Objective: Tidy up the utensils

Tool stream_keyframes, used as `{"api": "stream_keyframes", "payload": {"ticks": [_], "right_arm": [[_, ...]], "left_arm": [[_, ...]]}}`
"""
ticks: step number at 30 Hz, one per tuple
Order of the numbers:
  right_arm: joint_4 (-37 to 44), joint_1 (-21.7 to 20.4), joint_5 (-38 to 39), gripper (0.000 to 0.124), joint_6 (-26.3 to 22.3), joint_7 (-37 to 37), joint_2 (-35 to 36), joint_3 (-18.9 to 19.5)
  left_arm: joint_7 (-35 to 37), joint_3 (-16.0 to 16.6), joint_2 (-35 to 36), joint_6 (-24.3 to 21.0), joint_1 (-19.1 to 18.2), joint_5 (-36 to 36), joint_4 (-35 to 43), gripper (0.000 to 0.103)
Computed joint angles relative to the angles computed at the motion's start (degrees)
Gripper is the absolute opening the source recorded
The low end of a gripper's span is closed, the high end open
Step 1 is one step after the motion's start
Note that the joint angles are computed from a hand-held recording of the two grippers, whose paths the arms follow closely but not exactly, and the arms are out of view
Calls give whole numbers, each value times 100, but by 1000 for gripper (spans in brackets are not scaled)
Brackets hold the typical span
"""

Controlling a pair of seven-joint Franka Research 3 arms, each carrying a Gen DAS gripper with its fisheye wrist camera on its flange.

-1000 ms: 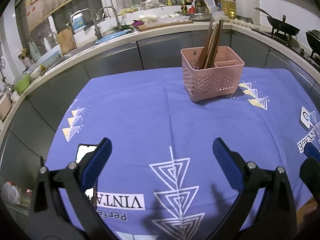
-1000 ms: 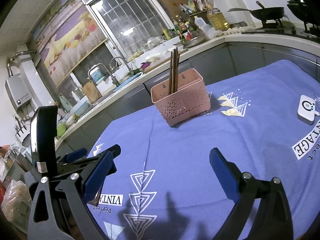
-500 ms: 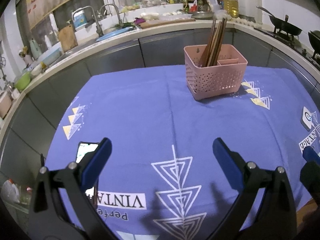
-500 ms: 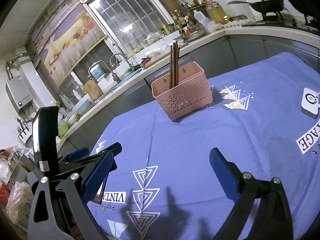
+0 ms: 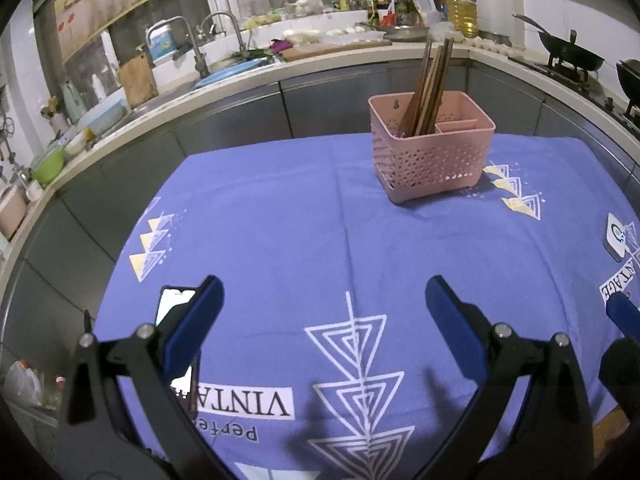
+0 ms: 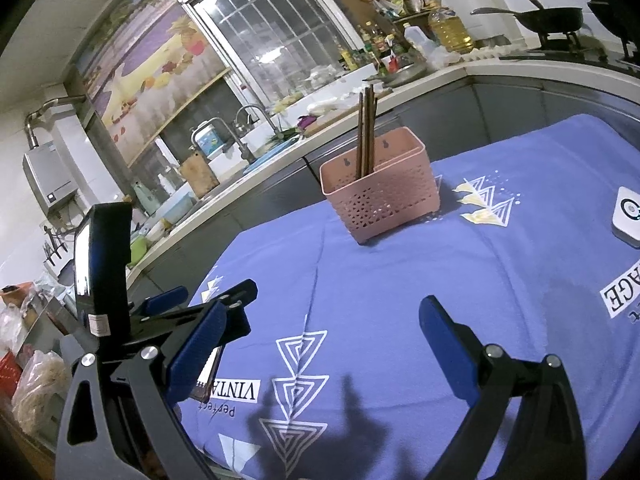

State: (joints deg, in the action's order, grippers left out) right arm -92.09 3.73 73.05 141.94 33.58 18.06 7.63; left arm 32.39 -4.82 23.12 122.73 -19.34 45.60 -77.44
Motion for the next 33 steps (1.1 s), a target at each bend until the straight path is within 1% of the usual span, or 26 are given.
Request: {"api": "stream_keyframes", "payload": {"ticks": [15, 25, 33], "right_arm": [[-71, 4, -30, 96, -48, 158, 1, -12], [-65, -6, -90, 96, -94, 276, 11, -15], [-139, 1, -55, 96, -91, 208, -30, -13]], "left_arm": [[195, -37, 77, -77, 73, -308, 76, 97], [263, -47, 70, -8, 125, -509, 37, 97], [233, -29, 34, 52, 131, -485, -30, 97]]}}
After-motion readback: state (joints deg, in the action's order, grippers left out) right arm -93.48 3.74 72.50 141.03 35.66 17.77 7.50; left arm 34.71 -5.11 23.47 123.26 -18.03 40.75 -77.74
